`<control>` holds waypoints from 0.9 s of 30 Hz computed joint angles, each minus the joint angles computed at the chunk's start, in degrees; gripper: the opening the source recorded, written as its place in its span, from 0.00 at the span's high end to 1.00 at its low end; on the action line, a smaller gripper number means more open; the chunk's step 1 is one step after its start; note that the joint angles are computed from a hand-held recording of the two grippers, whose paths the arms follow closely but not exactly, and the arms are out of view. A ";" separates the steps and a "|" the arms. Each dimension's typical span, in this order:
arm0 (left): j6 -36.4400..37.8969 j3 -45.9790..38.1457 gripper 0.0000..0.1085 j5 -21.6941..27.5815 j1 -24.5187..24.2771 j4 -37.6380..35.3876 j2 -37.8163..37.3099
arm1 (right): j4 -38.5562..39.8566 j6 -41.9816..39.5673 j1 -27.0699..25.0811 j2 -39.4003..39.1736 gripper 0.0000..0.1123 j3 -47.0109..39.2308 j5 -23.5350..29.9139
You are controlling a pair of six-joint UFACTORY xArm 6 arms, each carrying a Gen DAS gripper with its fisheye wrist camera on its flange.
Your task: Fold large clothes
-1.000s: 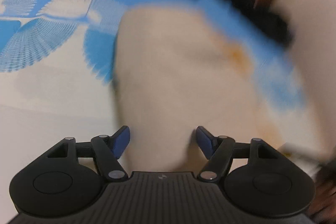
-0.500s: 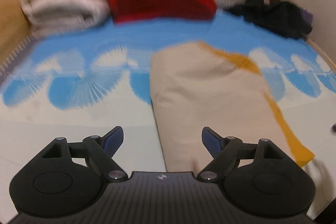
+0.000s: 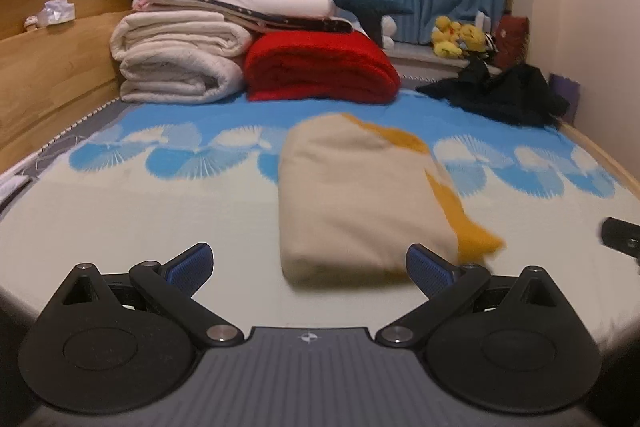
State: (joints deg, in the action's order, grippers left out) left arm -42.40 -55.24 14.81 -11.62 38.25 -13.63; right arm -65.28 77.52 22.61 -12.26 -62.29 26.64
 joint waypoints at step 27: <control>2.71 -0.73 0.06 0.56 -0.61 -4.35 3.69 | 3.91 -4.04 5.80 1.59 0.09 0.77 4.67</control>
State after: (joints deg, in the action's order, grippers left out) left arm -39.69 -55.97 15.37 -12.23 33.90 -9.94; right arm -61.37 73.48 28.41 -10.67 -61.52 31.31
